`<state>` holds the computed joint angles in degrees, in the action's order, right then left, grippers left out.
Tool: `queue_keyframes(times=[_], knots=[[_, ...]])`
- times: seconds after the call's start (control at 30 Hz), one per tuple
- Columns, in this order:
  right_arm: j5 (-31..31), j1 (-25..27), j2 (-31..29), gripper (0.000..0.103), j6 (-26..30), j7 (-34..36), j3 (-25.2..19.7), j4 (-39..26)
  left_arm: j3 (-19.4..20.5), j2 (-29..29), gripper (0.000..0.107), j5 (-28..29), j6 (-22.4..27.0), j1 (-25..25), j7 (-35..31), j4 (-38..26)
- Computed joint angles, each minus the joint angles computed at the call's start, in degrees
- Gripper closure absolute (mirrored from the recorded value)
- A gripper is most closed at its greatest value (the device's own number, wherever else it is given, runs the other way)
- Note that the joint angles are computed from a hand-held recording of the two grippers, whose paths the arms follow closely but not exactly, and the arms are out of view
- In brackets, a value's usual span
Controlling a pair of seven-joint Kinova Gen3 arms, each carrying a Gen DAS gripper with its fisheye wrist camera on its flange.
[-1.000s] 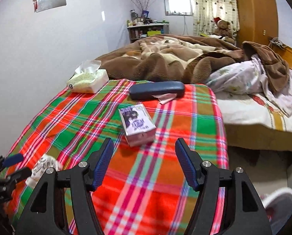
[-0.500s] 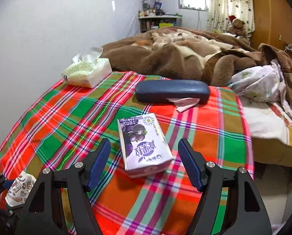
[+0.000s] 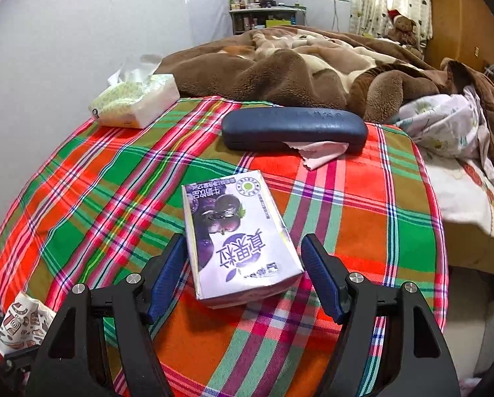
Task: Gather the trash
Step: 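Grasp the patterned paper cup with the left gripper while the right grasps the purple juice box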
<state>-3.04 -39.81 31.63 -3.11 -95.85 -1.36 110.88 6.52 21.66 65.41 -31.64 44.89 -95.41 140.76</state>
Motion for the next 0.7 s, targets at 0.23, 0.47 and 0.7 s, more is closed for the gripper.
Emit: queue_keyframes(times=[0.23,0.47,0.7], knots=[[-0.47,-0.03,-0.61,0.043,-0.96,-0.20,0.08,1.21,-0.07,0.00,0.079,3.50,-0.39,0.72,-3.33,-1.14],[-1.37,1.40,-2.81,0.043,-3.77,-0.48,-1.50,4.42,1.69,-0.48,0.084,7.79,-2.36,1.66,-6.01,-1.50],[-3.68,1.94,-7.04,0.043,-8.21,-0.49,-2.47,10.66,4.85,-1.79,0.084,14.59,-5.98,3.54,-10.36,-2.29]])
